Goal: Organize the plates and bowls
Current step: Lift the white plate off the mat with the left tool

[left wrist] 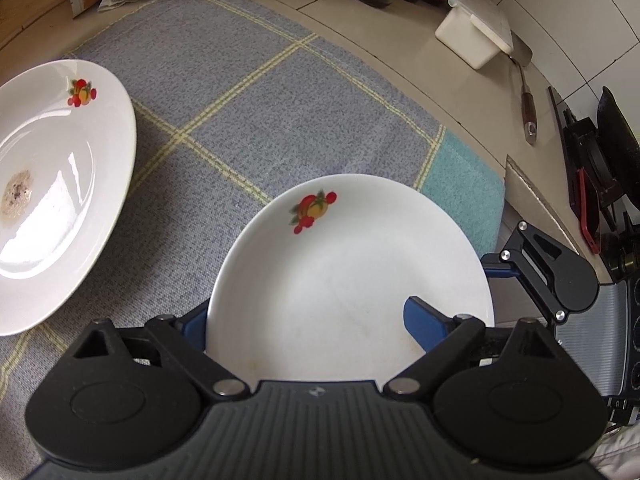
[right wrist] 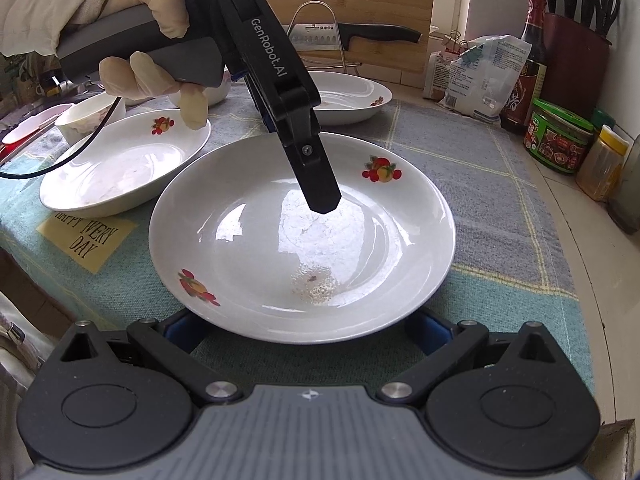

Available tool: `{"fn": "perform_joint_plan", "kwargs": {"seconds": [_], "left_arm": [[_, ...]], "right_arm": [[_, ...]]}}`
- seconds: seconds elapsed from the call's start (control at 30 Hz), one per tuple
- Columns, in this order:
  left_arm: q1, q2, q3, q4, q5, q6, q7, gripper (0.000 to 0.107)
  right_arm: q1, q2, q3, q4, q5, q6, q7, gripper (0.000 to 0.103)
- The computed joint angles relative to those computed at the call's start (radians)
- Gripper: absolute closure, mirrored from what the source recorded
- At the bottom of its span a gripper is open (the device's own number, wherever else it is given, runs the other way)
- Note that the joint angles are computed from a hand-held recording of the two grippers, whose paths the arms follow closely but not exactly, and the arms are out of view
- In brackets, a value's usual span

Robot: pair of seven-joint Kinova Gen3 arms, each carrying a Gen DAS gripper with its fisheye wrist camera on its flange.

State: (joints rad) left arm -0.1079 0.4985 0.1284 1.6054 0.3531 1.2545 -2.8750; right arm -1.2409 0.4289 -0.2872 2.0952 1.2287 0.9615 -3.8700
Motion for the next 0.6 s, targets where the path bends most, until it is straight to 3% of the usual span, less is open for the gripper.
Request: {"fn": "perform_joint_plan", "kwargs": {"seconds": [0.23,0.6], "left_arm": [[-0.003,-0.009,-0.002,0.003,-0.004,-0.010,-0.011,0.023],[-0.011,-0.015,-0.001,0.019,0.004,-0.027,-0.038,0.024]], "right_arm": [[0.014,-0.005,0.000,-0.014,-0.013,-0.011,0.049,0.000],[0.026,-0.013,0.008,-0.015,-0.023,-0.036,0.069,0.000]]}}
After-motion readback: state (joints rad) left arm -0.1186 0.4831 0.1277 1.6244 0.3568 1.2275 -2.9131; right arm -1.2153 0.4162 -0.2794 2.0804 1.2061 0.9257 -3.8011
